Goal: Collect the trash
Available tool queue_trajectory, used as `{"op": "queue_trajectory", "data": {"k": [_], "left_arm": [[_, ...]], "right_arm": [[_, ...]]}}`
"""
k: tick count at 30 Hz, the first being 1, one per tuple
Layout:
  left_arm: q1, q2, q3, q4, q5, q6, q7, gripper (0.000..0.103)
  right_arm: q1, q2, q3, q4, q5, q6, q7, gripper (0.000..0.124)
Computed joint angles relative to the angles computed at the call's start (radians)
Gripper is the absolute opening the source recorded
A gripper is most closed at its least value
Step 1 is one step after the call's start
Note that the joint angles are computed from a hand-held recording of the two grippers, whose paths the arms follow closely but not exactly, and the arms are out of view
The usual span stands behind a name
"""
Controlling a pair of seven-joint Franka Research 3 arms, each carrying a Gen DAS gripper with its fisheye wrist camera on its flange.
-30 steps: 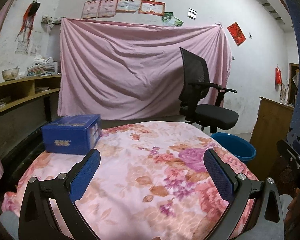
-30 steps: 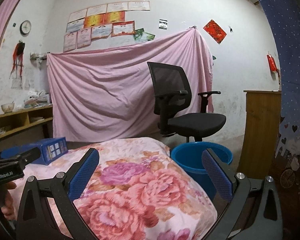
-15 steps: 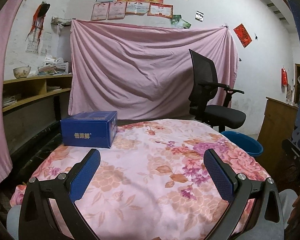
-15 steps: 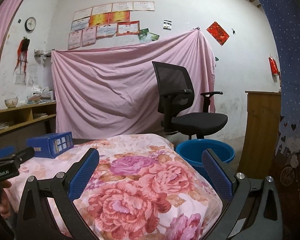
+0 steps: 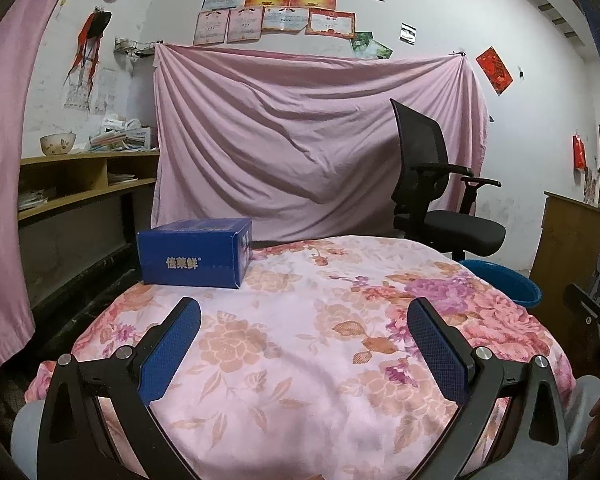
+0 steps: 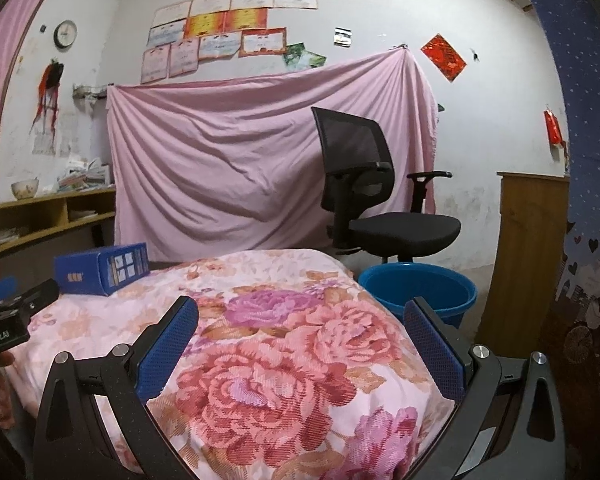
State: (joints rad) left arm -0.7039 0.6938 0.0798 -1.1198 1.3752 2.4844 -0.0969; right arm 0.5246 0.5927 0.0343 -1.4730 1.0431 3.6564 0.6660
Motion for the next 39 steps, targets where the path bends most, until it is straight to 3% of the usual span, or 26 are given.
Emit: {"op": "queue_trajectory", "data": {"k": [14,39], "left_arm": [[0.001,0.001,0.003,-0.008,0.015,0.002,-0.004,0.101],[0.004,-0.002,0.003,-0.013,0.031,0.002,-0.013,0.101]], "right_arm": [[0.015,0.012,-0.014,0.036,0.079,-0.023,-0.071,0.103],[0.006,0.014,0.002,0.041,0.084,-0.018,-0.085,0.103]]}}
